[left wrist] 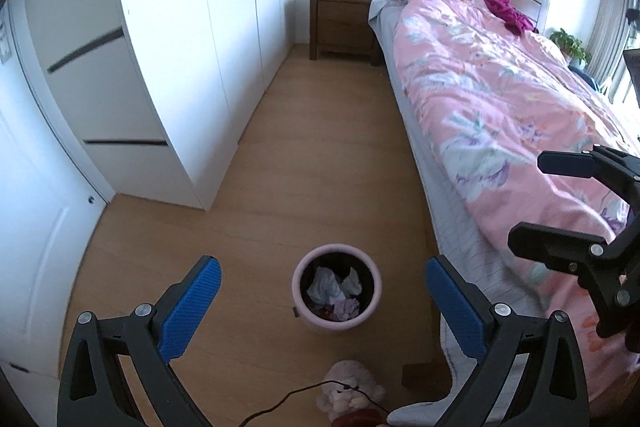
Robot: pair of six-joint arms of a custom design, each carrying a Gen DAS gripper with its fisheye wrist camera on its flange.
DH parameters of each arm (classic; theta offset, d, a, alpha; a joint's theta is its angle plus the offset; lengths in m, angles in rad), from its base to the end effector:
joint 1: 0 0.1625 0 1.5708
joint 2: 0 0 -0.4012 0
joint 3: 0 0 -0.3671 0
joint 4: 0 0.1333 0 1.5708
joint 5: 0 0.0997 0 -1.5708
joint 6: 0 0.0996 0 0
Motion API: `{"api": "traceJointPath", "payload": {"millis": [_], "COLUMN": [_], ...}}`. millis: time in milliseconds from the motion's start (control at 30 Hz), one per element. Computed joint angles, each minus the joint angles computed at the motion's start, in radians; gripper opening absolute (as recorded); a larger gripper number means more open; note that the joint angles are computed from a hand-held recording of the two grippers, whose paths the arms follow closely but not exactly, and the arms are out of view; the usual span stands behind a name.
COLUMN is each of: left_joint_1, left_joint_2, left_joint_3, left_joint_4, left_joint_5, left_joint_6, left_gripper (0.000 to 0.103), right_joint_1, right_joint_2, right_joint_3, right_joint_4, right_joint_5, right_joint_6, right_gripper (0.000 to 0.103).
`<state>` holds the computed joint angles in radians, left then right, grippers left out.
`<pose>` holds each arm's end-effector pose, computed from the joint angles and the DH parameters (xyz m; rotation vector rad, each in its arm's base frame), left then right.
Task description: Collect trash
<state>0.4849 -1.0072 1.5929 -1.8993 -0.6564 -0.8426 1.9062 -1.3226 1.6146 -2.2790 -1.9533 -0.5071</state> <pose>-0.4330 -0.4680 0.2146 0.4265 2.2767 -0.7640 0.2812 -0.5148 0.4015 0.9963 -2.4917 0.5196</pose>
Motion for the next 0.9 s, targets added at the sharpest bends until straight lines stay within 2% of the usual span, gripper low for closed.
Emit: {"api": "traceJointPath", "payload": {"millis": [100,333,533,900], "left_joint_1": [-0.019,-0.046,-0.062,-0.087], "left_joint_2": [0.009,0.016,0.034,0.069], "left_joint_3": [-0.041,-0.109,-0.166,-0.213], "left_joint_4": [0.042,0.078,0.091,0.102], "left_joint_5": [0.018,0.003,-0.039,-0.050], "left_joint_6": [-0.004,0.023,0.055,0.139], "left_gripper": [0.103,0.103,0.103,0.103], "right_joint_1": [0.028,0.068,0.069,0.090], "right_joint_2": [-0.005,-0.006,-0.025,-0.057], "right_joint_3": [-0.033,-0.108,-0.161,-0.188], "right_joint_4": [0.050,0.104,0.225,0.235], "right_joint_5": [-0.009,-0.047,-0.033,-0.030], "right_joint_6": [0.026,0.095,0.021,0.022], "right_gripper": [0.103,0.103,0.103,0.103]}}
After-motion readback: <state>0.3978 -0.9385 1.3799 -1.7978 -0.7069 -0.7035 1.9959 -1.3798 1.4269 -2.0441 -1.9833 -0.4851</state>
